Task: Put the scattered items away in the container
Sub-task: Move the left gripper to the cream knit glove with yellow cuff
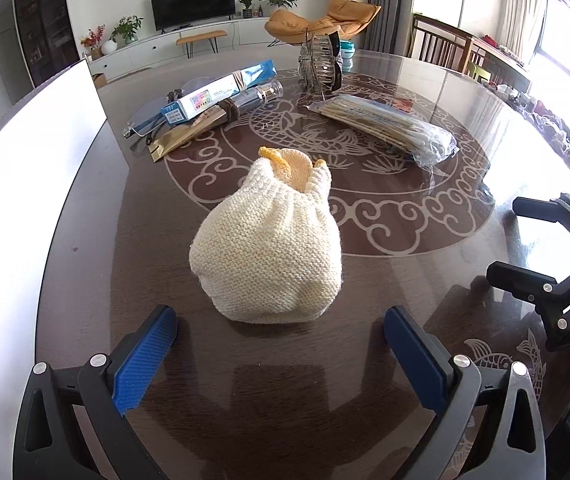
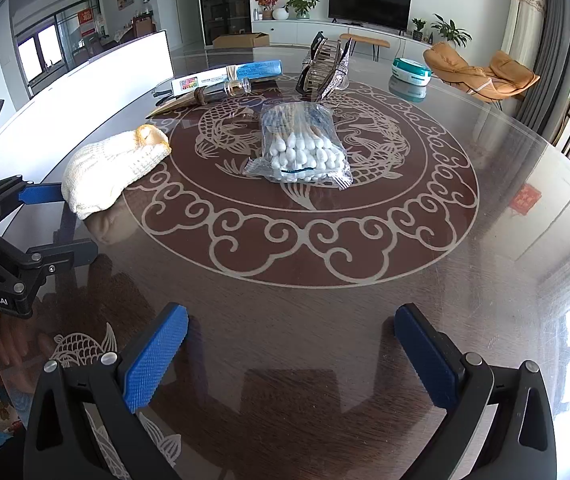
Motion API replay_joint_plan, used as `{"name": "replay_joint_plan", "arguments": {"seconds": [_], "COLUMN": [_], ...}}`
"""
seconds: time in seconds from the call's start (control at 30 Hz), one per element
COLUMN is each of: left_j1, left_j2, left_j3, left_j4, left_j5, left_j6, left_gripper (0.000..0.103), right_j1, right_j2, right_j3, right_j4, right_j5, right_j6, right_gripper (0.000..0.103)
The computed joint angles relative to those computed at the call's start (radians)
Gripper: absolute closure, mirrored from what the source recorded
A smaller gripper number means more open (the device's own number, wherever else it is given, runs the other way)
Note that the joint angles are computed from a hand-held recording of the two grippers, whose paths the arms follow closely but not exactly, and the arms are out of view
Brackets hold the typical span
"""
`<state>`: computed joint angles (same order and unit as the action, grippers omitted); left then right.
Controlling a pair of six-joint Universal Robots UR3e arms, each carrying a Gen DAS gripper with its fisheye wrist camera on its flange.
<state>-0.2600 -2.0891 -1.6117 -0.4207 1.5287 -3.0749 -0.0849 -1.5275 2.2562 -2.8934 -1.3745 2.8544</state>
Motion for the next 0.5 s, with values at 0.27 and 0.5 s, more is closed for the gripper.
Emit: {"name": "replay_joint_plan", "arguments": {"seconds": [0.27, 0.5], "left_j1": [0.000, 0.000], "left_j2": [0.000, 0.000], "left_j3": [0.000, -0.005], "left_j4": [0.000, 0.008], "left_j5": [0.000, -0.001], "left_j6": [0.001, -0.002], "left_gripper": [0.000, 0.000], "right_j1": [0.000, 0.000], "right_j2": [0.000, -0.001], "right_j3": [0.001, 0.001], "right_j4": [0.000, 0.000], "right_j5": [0.000, 0.000], "right_j6": [0.000, 0.000], "right_gripper": [0.000, 0.000]}}
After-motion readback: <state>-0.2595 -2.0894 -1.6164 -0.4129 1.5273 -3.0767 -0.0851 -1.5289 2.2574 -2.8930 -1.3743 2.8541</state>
